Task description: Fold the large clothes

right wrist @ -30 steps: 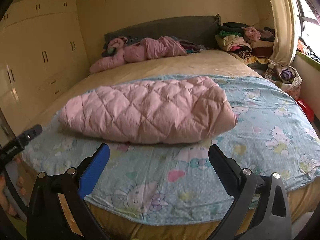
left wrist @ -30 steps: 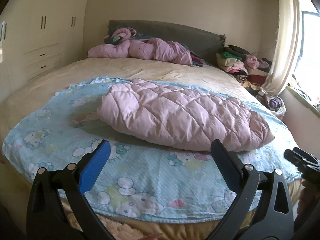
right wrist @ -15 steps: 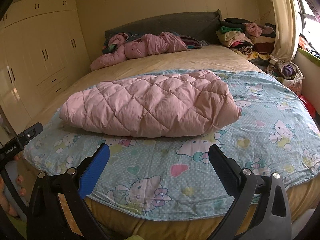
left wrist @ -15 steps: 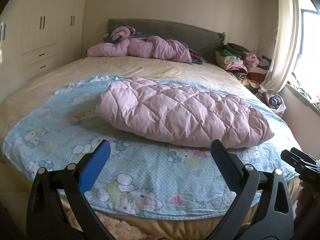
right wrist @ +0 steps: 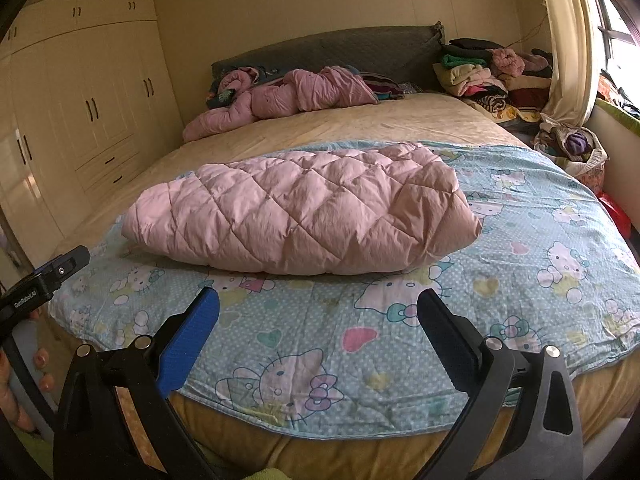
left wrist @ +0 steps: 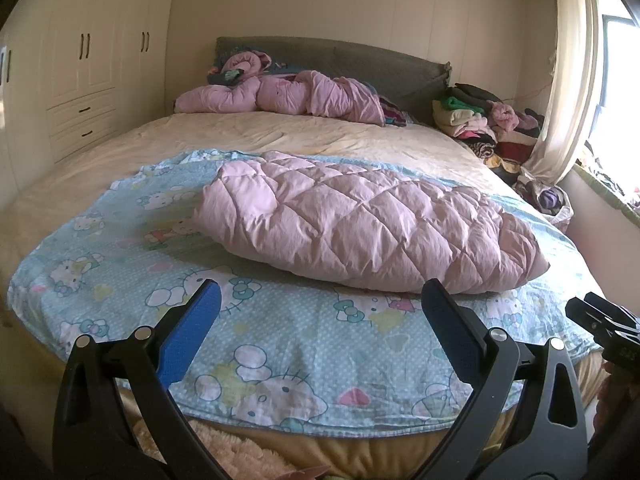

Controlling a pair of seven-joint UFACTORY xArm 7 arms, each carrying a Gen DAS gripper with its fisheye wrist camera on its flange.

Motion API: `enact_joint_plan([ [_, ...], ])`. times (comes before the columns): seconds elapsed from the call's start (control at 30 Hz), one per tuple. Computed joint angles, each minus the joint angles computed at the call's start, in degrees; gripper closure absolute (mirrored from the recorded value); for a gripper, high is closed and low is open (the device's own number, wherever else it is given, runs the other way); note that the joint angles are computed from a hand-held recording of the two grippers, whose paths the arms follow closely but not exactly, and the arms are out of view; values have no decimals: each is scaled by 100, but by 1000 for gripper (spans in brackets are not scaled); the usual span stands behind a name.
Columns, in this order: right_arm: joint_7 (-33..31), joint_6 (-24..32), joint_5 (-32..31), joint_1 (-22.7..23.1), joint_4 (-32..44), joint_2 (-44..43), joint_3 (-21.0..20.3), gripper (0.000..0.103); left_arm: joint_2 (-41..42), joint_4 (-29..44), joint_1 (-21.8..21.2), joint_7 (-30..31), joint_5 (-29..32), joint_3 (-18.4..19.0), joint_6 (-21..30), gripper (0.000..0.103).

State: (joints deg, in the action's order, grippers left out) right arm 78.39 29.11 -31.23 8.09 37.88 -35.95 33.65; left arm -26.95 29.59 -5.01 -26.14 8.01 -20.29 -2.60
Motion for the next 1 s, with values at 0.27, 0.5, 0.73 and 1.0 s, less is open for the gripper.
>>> enact_joint_plan([
  [0.27, -33, 22, 19, 73, -3, -13, -20, 4, 8, 3, -32, 7, 1, 34, -5, 9],
  [0.5, -23, 58, 42, 87, 0, -32, -16, 4, -7, -2, -74, 33, -15, 74, 15, 9],
  [0.73, -56, 98, 106, 150, -57, -140, -56, 4, -14, 9, -68, 27, -12, 58, 32, 9],
  [1.0, -147, 55, 200, 182, -134, -209, -76, 4, -27, 11, -49, -6, 10, 25, 51, 9],
])
